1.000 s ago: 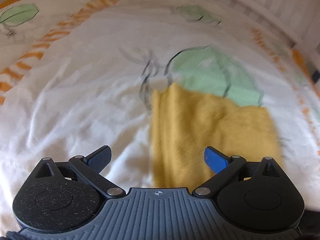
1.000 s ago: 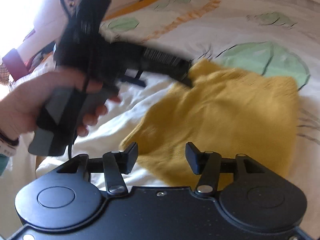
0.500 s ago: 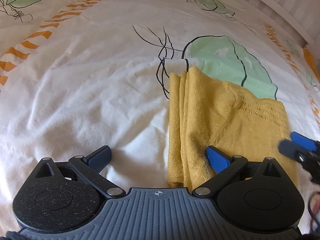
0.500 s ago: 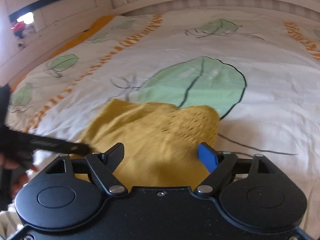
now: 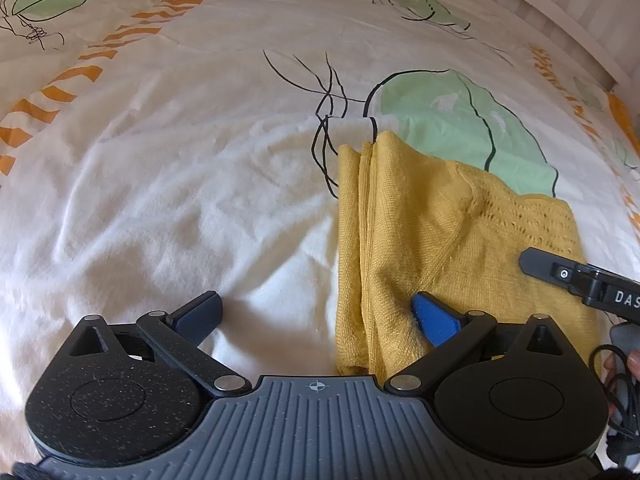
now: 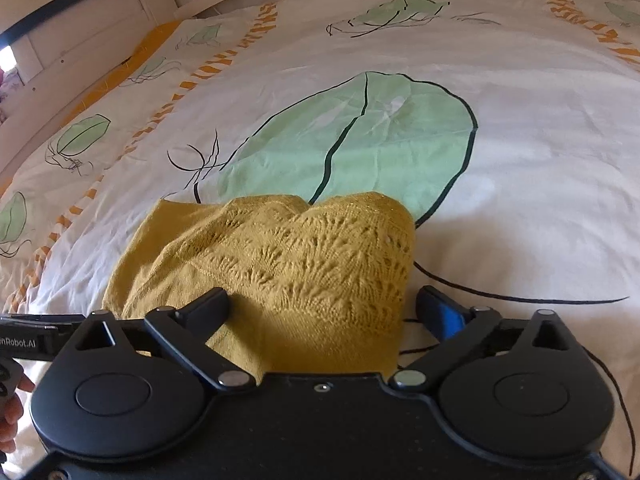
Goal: Fold small clothes
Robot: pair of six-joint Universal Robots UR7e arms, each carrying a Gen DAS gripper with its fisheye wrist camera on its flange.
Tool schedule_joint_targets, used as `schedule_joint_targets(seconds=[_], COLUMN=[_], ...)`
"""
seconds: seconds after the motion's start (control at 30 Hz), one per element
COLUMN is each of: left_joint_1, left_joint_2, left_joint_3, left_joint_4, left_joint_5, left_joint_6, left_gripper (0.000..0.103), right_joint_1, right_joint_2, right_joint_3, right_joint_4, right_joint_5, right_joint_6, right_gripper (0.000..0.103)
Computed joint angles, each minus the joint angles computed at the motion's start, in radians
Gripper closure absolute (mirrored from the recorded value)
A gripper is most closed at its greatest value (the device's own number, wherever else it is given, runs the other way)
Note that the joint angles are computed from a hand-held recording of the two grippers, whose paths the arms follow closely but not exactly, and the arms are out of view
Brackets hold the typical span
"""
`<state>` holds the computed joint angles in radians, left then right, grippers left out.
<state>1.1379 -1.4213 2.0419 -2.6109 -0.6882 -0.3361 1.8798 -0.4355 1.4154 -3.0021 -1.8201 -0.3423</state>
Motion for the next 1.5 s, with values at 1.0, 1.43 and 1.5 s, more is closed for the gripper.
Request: schedule_joint_targets(seconds=[1.0, 1.43, 1.5], left_joint_1=[-0.046, -0.01, -0.002], left_joint_2=[-0.142, -0.114, -0.094], left_joint_3=[0.079, 0.087, 0.086], left_joint_4=[0.133, 0.045, 0.02], left_joint_5=[-0.21, -0.339, -0.348], left_joint_6=[-0.069, -0.025, -0.019], left_gripper=[0.001, 0.001, 0.001], right_joint_1=[-0.104, -0.115, -0.119], right_joint_2=[-0.195, -0.169, -0.159], right_joint_3=[0.265, 0.186, 0.167], right_joint_4=[-0.047, 0.076, 0.092], right_joint_5=[0.253, 0.314, 0.336], right_joint_6=[0.122, 0.14, 0.143], right_gripper=[0.0, 0.0, 0.0])
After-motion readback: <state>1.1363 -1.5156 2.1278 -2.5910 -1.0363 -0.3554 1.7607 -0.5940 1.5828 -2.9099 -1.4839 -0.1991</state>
